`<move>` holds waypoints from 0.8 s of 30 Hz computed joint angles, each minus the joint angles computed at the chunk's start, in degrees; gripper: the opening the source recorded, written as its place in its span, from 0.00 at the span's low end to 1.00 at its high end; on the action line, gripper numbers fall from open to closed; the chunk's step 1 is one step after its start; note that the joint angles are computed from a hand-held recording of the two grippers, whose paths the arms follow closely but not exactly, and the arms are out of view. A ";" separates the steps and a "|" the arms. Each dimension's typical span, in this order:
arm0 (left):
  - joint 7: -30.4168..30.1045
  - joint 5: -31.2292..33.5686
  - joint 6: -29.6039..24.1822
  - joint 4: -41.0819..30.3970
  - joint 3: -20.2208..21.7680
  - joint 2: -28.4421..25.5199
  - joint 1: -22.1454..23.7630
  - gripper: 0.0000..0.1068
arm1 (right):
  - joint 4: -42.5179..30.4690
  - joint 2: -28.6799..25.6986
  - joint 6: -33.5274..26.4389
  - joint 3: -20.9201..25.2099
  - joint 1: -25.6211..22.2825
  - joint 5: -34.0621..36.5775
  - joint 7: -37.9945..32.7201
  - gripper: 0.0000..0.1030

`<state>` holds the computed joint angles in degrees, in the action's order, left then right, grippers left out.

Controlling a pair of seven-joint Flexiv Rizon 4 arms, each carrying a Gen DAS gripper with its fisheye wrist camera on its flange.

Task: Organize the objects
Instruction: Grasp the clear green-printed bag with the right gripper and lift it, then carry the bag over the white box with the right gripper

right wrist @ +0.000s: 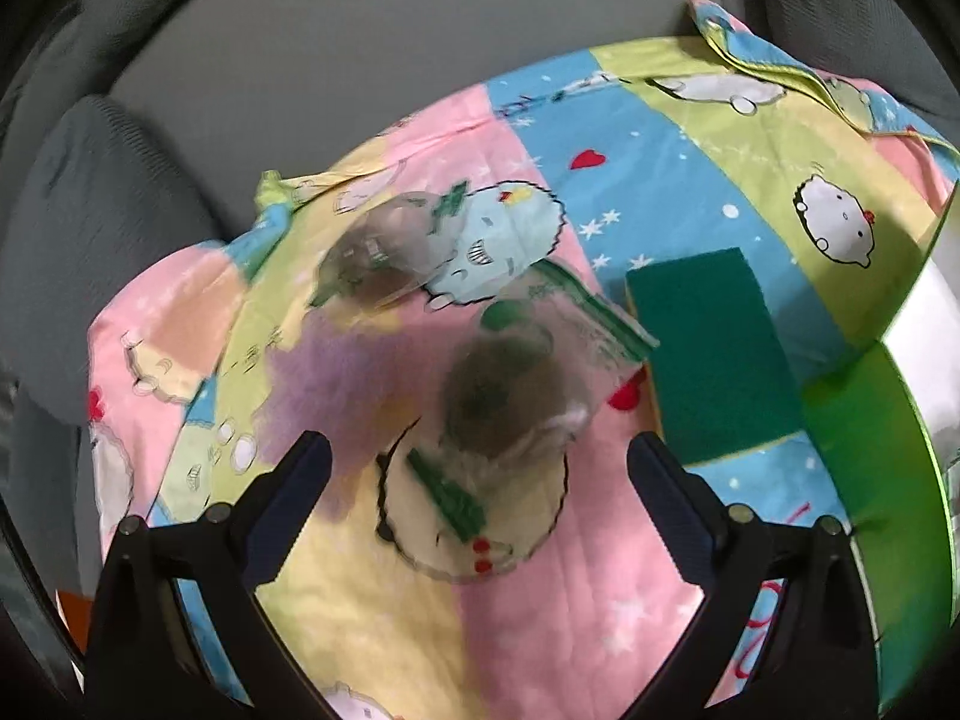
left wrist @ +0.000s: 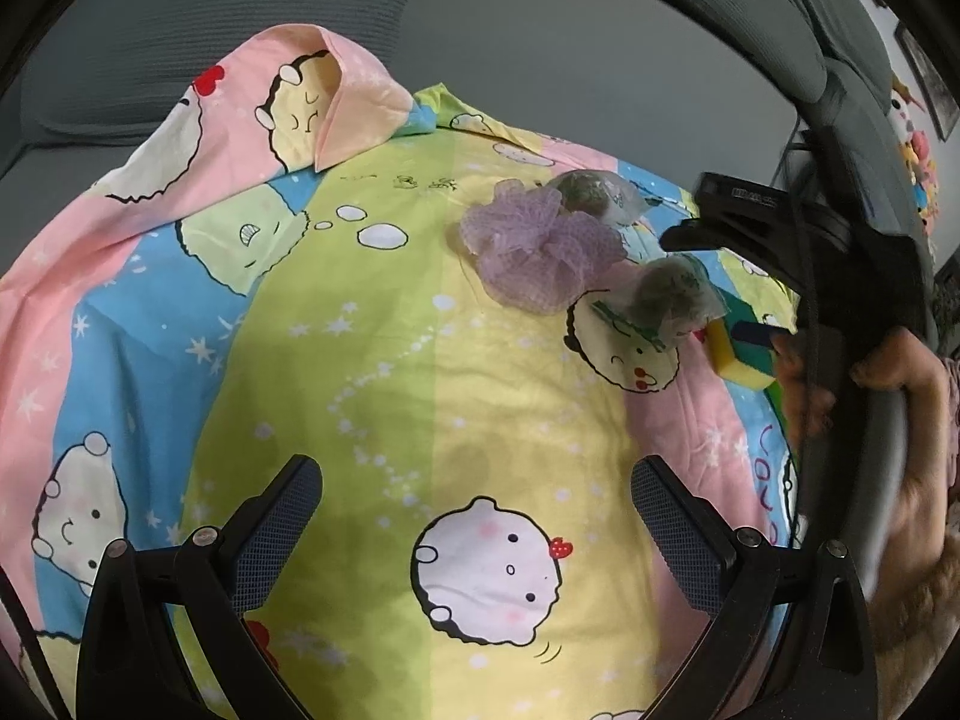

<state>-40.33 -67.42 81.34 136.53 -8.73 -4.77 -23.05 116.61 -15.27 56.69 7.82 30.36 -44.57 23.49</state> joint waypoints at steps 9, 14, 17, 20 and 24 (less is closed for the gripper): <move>-0.43 1.85 -0.38 -0.04 -0.11 -0.17 0.34 0.96 | -3.54 -5.57 1.36 -0.17 -0.88 9.15 -3.00 0.86; -2.45 4.44 -0.79 -0.15 0.06 -0.47 0.86 0.96 | -6.91 -6.83 -7.51 -0.89 1.39 8.59 -8.68 0.69; -1.56 3.34 -0.78 -0.19 -0.31 -0.40 0.93 0.96 | -6.66 -6.55 -8.66 -0.67 1.69 8.06 -11.27 0.64; -1.50 3.54 -0.60 -0.23 -0.26 -0.58 0.85 0.96 | -4.30 -5.16 -5.76 -0.24 1.30 7.76 -11.95 0.60; -2.17 4.10 -0.67 -0.31 -0.37 -0.63 1.12 0.96 | -1.12 -3.14 -2.52 1.04 0.92 8.80 -13.74 0.60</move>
